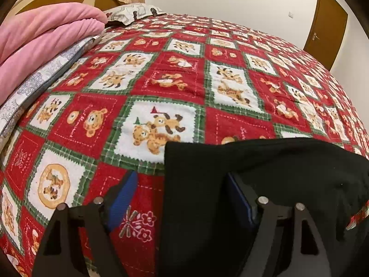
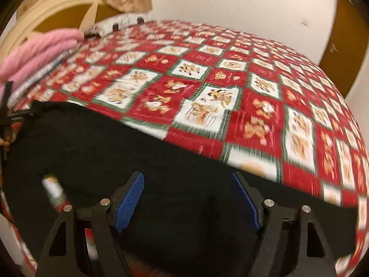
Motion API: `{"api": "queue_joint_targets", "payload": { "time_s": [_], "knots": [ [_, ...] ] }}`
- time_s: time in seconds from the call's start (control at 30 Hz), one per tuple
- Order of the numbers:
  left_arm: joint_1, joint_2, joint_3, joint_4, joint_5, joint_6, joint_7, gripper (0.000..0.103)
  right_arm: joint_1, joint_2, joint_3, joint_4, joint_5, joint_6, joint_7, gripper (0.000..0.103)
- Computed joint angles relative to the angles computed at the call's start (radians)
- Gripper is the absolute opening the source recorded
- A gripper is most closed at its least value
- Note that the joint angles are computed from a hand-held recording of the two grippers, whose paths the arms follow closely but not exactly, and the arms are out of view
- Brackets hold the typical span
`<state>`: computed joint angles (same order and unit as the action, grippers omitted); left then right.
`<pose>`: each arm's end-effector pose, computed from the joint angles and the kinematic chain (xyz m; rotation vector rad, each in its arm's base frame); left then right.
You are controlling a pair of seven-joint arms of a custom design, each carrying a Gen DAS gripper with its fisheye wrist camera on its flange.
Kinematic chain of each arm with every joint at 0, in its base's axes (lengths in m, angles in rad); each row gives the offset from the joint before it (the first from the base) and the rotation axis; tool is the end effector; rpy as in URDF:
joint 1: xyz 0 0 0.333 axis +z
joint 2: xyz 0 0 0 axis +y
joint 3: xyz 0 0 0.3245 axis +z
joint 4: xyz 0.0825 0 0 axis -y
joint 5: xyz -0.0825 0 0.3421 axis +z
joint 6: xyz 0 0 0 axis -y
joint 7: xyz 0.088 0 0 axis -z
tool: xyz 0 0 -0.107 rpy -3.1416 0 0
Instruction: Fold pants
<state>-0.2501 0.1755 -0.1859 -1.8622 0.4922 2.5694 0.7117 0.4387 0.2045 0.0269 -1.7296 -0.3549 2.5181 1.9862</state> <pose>0.5522 -0.2574 0.5104 -1.9639 1.7927 -0.6517 0.5604 0.2834 0.5483 -2.0925 1.5835 -0.6229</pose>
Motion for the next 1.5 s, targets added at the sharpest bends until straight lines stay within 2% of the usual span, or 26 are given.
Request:
{"api": "queue_joint_targets", "payload": {
  "time_s": [0.13, 0.2, 0.27, 0.3, 0.33, 0.37, 0.4, 0.43, 0.5, 0.57, 0.7, 0.83, 0.9, 0.93, 1.03, 1.2, 1.3, 1.37, 1.43, 1.47, 1.5],
  "knots": [
    [-0.007, 0.028, 0.005, 0.041, 0.006, -0.027, -0.005, 0.081, -0.048, 0.141, 0.018, 0.182, 0.13, -0.116, -0.227, 0.078],
    [-0.012, 0.036, 0.01, 0.047, 0.016, -0.023, -0.028, 0.083, -0.031, 0.187, -0.007, 0.238, 0.152, -0.175, -0.267, 0.078],
    [-0.024, 0.05, 0.015, 0.066, 0.049, -0.04, -0.045, 0.086, -0.035, 0.182, -0.007, 0.21, 0.159, -0.115, -0.292, 0.077],
    [-0.03, 0.059, 0.017, 0.081, 0.064, -0.055, -0.047, 0.086, -0.036, 0.181, -0.005, 0.209, 0.177, -0.118, -0.31, 0.07],
    [-0.033, 0.064, 0.017, 0.089, 0.069, -0.062, -0.045, 0.085, -0.049, 0.176, 0.008, 0.204, 0.22, -0.116, -0.342, 0.057],
    [-0.031, 0.064, 0.016, 0.088, 0.069, -0.053, -0.04, 0.075, -0.051, 0.174, 0.012, 0.206, 0.244, -0.122, -0.36, 0.049],
    [-0.023, 0.06, 0.012, 0.078, 0.059, -0.022, -0.026, 0.067, -0.049, 0.173, 0.012, 0.21, 0.257, -0.132, -0.372, 0.031],
    [-0.009, 0.055, 0.003, 0.06, 0.033, 0.027, 0.003, 0.051, -0.049, 0.17, 0.017, 0.216, 0.277, -0.149, -0.389, 0.011],
    [-0.01, 0.059, 0.002, 0.071, 0.016, 0.024, 0.016, 0.043, -0.014, 0.153, 0.0, 0.211, 0.237, -0.176, -0.365, 0.007],
    [-0.004, 0.058, -0.006, 0.07, -0.023, 0.041, 0.039, 0.027, 0.008, 0.121, -0.009, 0.181, 0.197, -0.169, -0.344, 0.006],
    [-0.02, 0.017, 0.006, 0.036, -0.008, 0.087, -0.023, 0.018, 0.025, 0.013, -0.011, 0.086, 0.138, -0.092, -0.241, 0.005],
    [-0.044, -0.076, 0.02, -0.032, 0.16, 0.143, -0.153, 0.018, 0.019, -0.167, 0.027, -0.071, 0.063, 0.002, -0.125, 0.005],
    [-0.036, -0.148, 0.011, -0.092, 0.233, 0.187, -0.23, 0.018, 0.008, -0.255, 0.063, -0.155, 0.023, 0.038, -0.073, 0.005],
    [-0.03, -0.193, 0.003, -0.131, 0.307, 0.208, -0.302, 0.018, 0.0, -0.289, 0.081, -0.189, 0.012, 0.049, -0.057, 0.005],
    [0.015, -0.311, -0.047, -0.237, 0.482, 0.253, -0.488, 0.018, -0.026, -0.42, 0.166, -0.328, -0.092, 0.066, 0.045, 0.005],
    [0.104, -0.466, -0.157, -0.406, 0.714, 0.282, -0.753, 0.019, -0.07, -0.546, 0.292, -0.52, -0.14, 0.087, 0.138, 0.005],
    [0.124, -0.524, -0.198, -0.502, 0.815, 0.276, -0.857, 0.035, -0.088, -0.559, 0.357, -0.623, -0.143, 0.095, 0.209, 0.005],
    [0.093, -0.534, -0.211, -0.546, 0.756, 0.198, -0.808, 0.062, -0.105, -0.538, 0.397, -0.65, -0.18, 0.064, 0.268, 0.006],
    [0.057, -0.534, -0.218, -0.58, 0.67, 0.112, -0.741, 0.073, -0.114, -0.519, 0.431, -0.663, -0.243, 0.038, 0.36, 0.008],
    [0.041, -0.539, -0.213, -0.596, 0.632, 0.086, -0.708, 0.075, -0.121, -0.533, 0.444, -0.675, -0.3, 0.045, 0.418, 0.009],
    [0.031, -0.551, -0.209, -0.61, 0.611, 0.071, -0.693, 0.075, -0.105, -0.537, 0.436, -0.676, -0.298, 0.041, 0.43, 0.019]
  ]
}}
